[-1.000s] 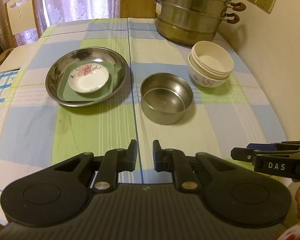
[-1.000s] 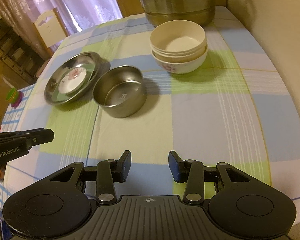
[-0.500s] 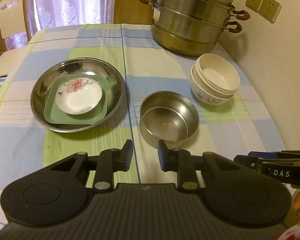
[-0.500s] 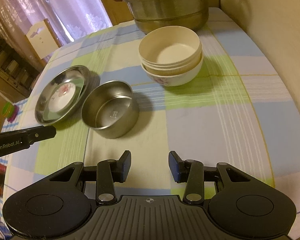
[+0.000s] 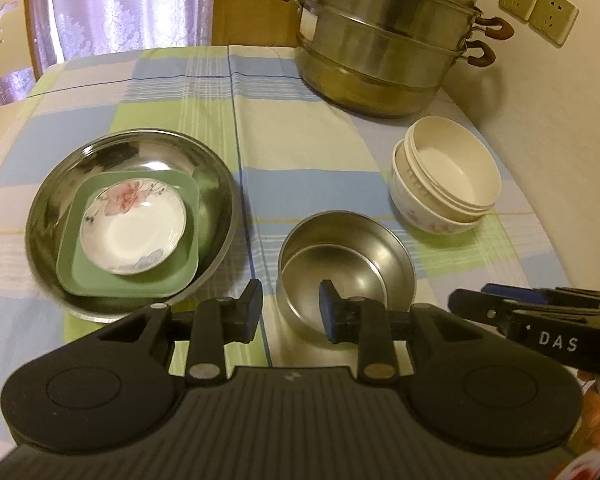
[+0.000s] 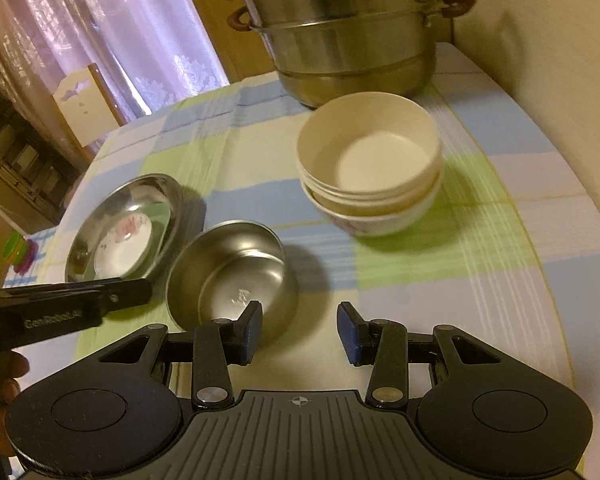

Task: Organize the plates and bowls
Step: 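Move the left tool to the small steel bowl and grip its rim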

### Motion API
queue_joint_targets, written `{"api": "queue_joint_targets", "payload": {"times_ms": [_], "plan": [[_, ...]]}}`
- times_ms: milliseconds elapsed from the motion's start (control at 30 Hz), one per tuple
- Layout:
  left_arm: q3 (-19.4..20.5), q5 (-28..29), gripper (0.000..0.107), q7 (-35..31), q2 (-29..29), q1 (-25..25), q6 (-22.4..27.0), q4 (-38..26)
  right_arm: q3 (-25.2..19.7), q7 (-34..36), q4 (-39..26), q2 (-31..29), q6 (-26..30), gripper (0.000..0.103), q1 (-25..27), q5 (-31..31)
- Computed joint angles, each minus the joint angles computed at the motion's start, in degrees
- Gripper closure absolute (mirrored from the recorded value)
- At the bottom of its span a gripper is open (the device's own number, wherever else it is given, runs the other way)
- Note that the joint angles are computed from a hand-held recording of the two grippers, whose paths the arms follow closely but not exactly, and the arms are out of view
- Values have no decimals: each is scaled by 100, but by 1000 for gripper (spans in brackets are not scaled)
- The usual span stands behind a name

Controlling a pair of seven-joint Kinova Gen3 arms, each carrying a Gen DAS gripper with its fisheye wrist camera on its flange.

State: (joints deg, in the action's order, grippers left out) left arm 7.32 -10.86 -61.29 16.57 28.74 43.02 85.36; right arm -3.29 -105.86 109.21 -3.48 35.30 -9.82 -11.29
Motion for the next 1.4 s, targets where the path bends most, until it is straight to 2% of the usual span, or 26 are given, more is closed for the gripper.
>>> {"api": "queue_joint_targets", "payload": {"times_ms": [200, 700, 933, 1133, 1267, 1400], "plan": [[21, 108, 80, -326, 270, -87, -47, -173, -148, -549, -135, 355, -235, 61, -124, 536], [-66, 373, 81, -788, 699, -134, -8, -422, -105, -1707, -229, 936, -515, 62, -555, 1507], [-61, 447, 90, -914, 776, -148, 11, -480, -80, -1984, -208, 1005, -541, 78, -686, 1766], [-120, 412, 95, -865, 810, -82, 55, -520, -107, -1873, -174, 1012, -670, 90, -670, 1748], [-162, 340, 100, -781, 812, -33, 73, -521, -91, -1948, -149, 1004, -695, 91, -753, 1927], [-133, 357, 102, -781, 765, -61, 29, -469, -116, -1784, -180, 1001, -635, 92, -699, 1825]]}}
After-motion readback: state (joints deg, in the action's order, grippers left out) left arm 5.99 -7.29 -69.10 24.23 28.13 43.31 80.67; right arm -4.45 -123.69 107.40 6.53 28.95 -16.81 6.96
